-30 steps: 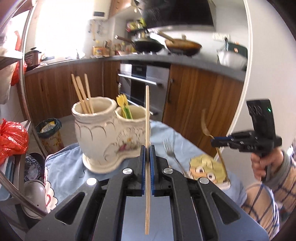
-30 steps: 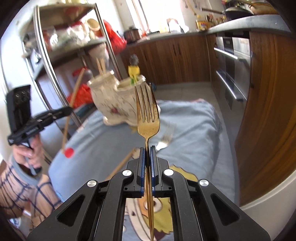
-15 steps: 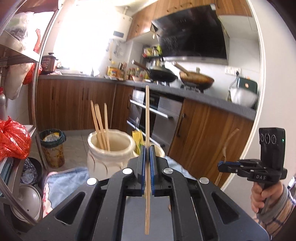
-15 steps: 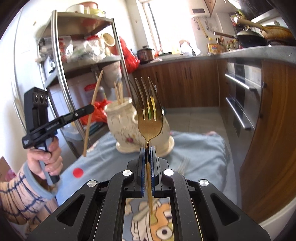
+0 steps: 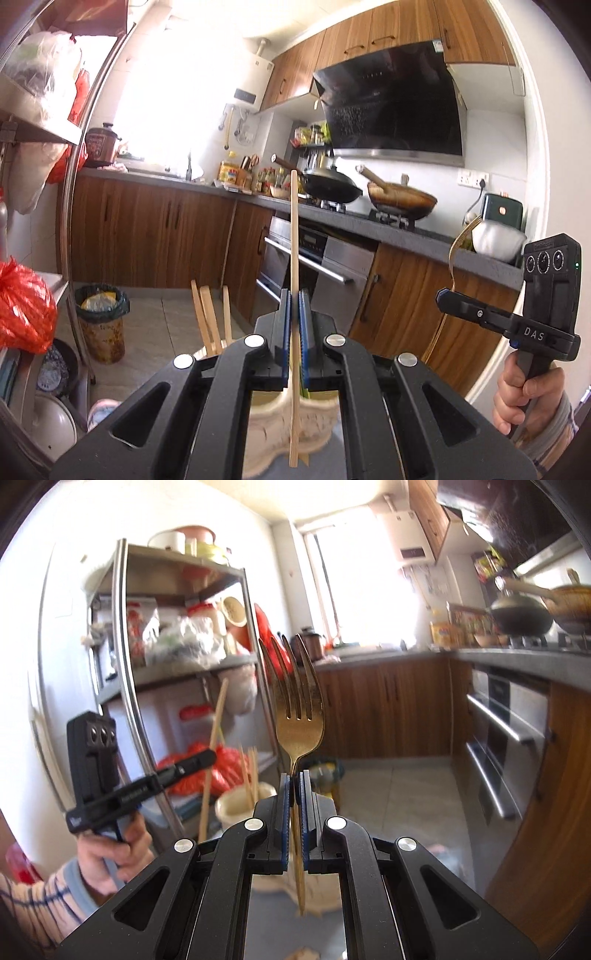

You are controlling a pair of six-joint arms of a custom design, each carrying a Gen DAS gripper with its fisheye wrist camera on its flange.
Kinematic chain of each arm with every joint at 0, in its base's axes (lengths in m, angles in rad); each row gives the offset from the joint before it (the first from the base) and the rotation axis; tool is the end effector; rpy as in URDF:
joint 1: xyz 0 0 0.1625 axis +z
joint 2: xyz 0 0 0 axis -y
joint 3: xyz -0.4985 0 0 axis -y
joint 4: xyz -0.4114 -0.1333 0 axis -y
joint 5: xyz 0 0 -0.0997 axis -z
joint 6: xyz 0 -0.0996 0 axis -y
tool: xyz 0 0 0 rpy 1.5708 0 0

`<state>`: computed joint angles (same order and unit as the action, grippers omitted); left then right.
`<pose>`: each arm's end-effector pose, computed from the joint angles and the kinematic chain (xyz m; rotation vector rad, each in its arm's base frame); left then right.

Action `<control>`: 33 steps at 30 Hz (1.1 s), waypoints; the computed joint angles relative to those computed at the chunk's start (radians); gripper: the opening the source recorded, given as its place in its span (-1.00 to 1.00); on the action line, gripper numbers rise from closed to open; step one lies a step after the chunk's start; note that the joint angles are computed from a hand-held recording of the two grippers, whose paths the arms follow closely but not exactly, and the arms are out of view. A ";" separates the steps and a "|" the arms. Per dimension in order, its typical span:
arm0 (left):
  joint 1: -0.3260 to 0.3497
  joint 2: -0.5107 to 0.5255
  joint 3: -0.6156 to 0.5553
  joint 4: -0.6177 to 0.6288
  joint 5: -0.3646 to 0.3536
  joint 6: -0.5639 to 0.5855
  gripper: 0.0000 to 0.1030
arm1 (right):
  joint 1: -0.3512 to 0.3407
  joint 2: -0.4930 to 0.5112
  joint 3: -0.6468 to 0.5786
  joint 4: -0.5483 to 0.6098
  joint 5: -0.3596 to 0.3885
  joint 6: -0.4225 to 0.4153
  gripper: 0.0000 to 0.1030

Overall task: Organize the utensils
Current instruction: 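Lower the gold fork into the smaller cup with right while left lowers chopstick into larger cup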

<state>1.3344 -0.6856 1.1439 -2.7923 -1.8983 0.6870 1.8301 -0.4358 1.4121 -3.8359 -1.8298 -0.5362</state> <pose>-0.1105 -0.8909 0.2969 -1.3947 -2.3918 1.1826 0.3100 -0.7481 0.1011 0.6640 -2.1450 1.6230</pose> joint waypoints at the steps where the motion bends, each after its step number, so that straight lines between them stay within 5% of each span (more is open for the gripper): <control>1: -0.002 0.008 -0.016 0.000 -0.002 -0.001 -0.92 | 0.001 0.004 -0.017 0.008 0.007 -0.005 -0.89; 13: 0.004 0.143 -0.222 0.011 -0.005 -0.085 -0.92 | 0.003 0.094 -0.236 0.116 -0.014 -0.069 -0.89; 33: 0.000 0.099 -0.073 -0.045 0.200 -0.047 -0.92 | -0.038 0.153 -0.319 0.321 -0.107 0.003 -0.88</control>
<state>1.3347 -0.5870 1.0713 -2.8370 -1.6988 0.6403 1.7917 -0.2828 1.0931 -3.5147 -1.9369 -0.5334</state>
